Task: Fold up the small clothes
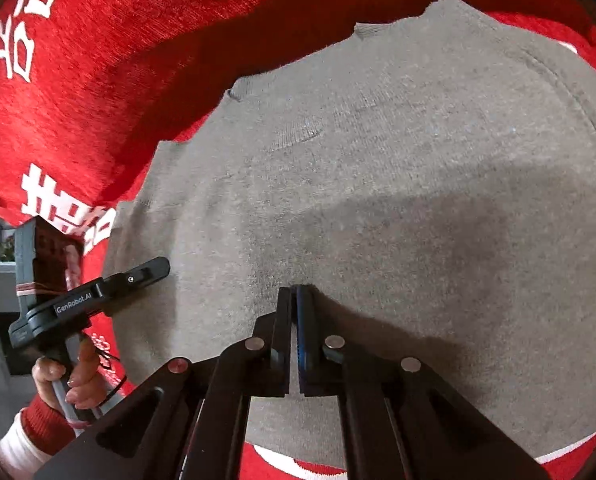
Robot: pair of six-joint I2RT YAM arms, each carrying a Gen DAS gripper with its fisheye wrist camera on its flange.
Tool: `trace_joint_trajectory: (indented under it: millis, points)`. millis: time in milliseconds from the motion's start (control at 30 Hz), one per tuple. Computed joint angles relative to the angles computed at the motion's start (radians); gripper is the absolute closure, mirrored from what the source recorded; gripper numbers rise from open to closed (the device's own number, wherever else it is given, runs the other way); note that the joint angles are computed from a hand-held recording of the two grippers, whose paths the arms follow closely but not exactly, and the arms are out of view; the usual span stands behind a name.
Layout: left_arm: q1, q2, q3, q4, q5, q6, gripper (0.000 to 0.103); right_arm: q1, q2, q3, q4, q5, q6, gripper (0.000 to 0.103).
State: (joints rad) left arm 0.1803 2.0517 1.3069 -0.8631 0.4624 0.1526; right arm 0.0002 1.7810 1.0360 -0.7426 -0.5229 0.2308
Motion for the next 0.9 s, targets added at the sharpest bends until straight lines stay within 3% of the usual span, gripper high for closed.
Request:
trace_joint_trajectory:
  millis: [133, 267, 467, 667, 900]
  points:
    - [0.026, -0.005, 0.001, -0.014, 0.068, -0.027, 0.087, -0.112, -0.001, -0.012, -0.072, -0.107, -0.108, 0.101]
    - [0.024, -0.056, 0.006, -0.048, 0.214, -0.084, 0.087, -0.21, 0.005, -0.003, -0.179, -0.202, -0.228, 0.097]
    - [-0.103, -0.151, 0.068, -0.042, 0.322, -0.239, 0.087, -0.355, 0.026, 0.06, -0.341, -0.274, -0.396, 0.097]
    - [-0.367, -0.148, 0.229, -0.022, 0.181, -0.363, 0.087, -0.575, 0.103, 0.168, -0.487, -0.268, -0.537, 0.097]
    - [-0.7, 0.079, 0.491, -0.061, -0.036, -0.471, 0.087, -0.817, 0.267, 0.302, -0.611, -0.205, -0.67, 0.096]
